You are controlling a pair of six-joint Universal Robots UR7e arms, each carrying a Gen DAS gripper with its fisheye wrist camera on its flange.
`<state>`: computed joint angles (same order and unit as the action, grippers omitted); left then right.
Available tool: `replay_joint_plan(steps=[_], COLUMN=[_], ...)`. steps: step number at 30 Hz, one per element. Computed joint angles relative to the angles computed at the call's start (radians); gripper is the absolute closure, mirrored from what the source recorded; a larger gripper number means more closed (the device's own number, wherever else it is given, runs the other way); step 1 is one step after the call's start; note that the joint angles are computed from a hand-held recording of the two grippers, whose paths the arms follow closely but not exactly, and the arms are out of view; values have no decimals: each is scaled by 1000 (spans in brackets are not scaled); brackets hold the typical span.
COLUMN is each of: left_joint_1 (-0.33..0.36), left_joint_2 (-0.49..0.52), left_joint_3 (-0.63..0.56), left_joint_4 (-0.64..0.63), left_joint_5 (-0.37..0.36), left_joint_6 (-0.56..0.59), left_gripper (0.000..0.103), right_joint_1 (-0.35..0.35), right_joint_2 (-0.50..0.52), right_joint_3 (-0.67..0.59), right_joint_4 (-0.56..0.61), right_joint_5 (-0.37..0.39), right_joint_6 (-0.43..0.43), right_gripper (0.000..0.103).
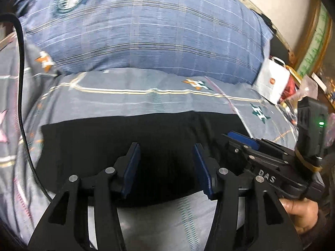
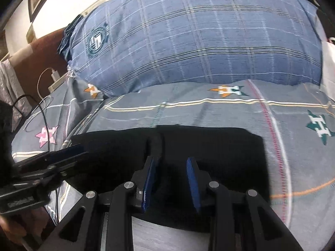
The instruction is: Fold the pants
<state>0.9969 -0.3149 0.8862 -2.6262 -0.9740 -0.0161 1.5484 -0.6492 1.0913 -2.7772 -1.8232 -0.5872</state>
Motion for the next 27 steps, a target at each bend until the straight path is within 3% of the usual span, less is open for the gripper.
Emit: replay_joint_plan(steps=[3, 9, 14, 18, 22, 23, 24, 27], left_joint_1=[7, 34, 55, 54, 53, 55, 54, 56], left_joint_2=[-54, -130, -157, -154, -140, -137, -137, -137], left_joint_3=[88, 202, 228, 227, 209, 204, 205, 203], left_joint_4=[-44, -87, -87, -95, -67, -62, -64, -70], left_joint_5=[31, 80, 57, 42, 27, 21, 17, 18], left_joint_6=[-29, -121, -186, -173, -170, -167, -164, -159], left_gripper=[49, 49, 49, 49, 49, 49, 49, 49], right_joint_1=[-1, 18, 34, 17, 26, 24, 17, -5], right_joint_2=[47, 47, 60, 58, 79, 78, 66, 3], right_joint_3=[-58, -39, -32, -43, -50, -50, -49, -6], right_joint_4=[85, 59, -41, 5, -43, -43, -16, 30], right_joint_5=[-16, -11, -108, -96, -133, -129, -99, 17], right_joint_6=[4, -34, -54, -3, -97, -102, -76, -3], right_gripper=[73, 72, 72, 72, 76, 90, 95, 97])
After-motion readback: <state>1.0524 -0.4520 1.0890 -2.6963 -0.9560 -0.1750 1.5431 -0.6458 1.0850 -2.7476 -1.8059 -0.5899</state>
